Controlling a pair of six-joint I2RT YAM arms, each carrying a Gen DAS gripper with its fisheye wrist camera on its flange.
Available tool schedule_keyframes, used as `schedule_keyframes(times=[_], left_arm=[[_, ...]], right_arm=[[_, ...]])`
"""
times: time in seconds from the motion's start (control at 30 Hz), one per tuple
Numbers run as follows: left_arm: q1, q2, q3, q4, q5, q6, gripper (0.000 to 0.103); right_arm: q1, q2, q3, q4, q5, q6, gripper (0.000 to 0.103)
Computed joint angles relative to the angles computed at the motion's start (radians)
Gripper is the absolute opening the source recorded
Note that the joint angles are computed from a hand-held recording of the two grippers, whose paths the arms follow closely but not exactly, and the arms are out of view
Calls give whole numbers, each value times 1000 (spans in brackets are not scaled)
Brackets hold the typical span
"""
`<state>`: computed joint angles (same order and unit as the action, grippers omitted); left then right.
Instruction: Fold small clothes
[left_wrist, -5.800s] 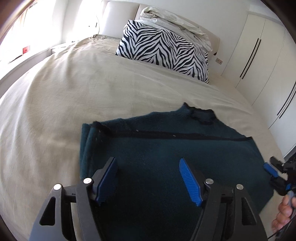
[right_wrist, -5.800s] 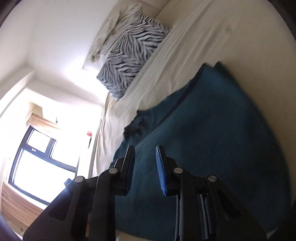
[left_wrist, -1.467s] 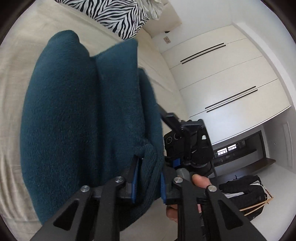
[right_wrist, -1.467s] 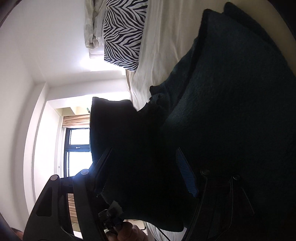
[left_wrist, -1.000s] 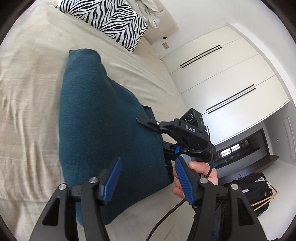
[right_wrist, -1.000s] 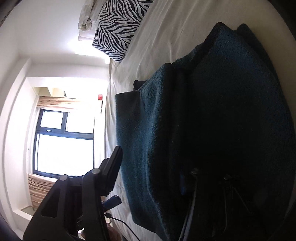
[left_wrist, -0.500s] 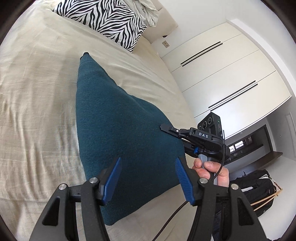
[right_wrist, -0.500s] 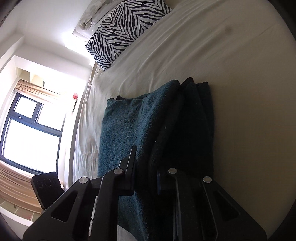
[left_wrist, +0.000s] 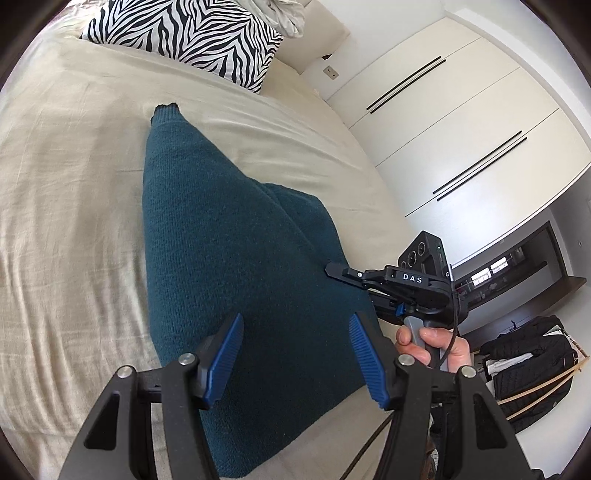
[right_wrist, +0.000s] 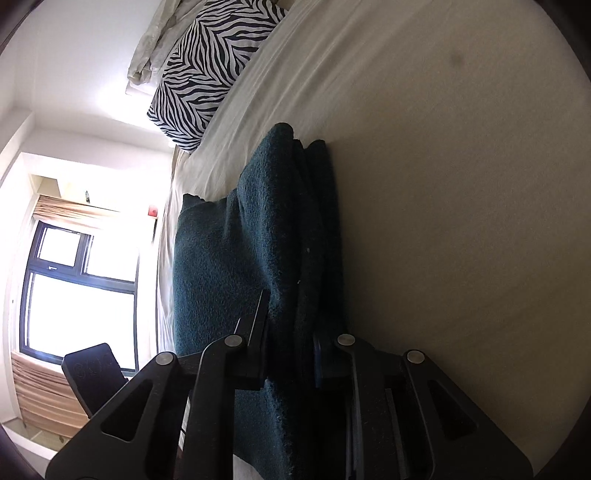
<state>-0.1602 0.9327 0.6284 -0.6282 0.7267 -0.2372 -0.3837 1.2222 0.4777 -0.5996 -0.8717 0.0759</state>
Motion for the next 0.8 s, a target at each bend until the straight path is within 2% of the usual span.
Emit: schedule_keyframes(times=[0.17, 0.23, 0.27, 0.33, 0.47, 0.57, 0.67, 0.7, 0.8], left_arm=[[-39, 112, 90, 76, -80, 11, 62], [-67, 174, 131, 121, -122, 3, 62], [-87, 211, 156, 140, -155, 2, 62], [-119, 282, 198, 179, -222, -4, 62], [-146, 457, 278, 189, -316, -7, 62], [-117, 564, 275, 242, -300, -22, 58], [-108, 590, 271, 270, -296, -27, 54], [-111, 602, 275, 274, -303, -17, 54], [-123, 619, 280, 284, -325, 19, 56]], right_arm=[[19, -121, 73, -80, 103, 65, 21], [33, -160, 114, -71, 128, 116, 21], [68, -150, 136, -25, 120, 169, 21], [144, -108, 174, 33, 116, 231, 21], [337, 46, 245, 174, 210, 334, 21], [363, 215, 266, 257, 279, 383, 19], [277, 283, 184, 453, 174, 430, 6], [258, 295, 171, 482, 154, 437, 2], [231, 313, 154, 520, 113, 425, 1]])
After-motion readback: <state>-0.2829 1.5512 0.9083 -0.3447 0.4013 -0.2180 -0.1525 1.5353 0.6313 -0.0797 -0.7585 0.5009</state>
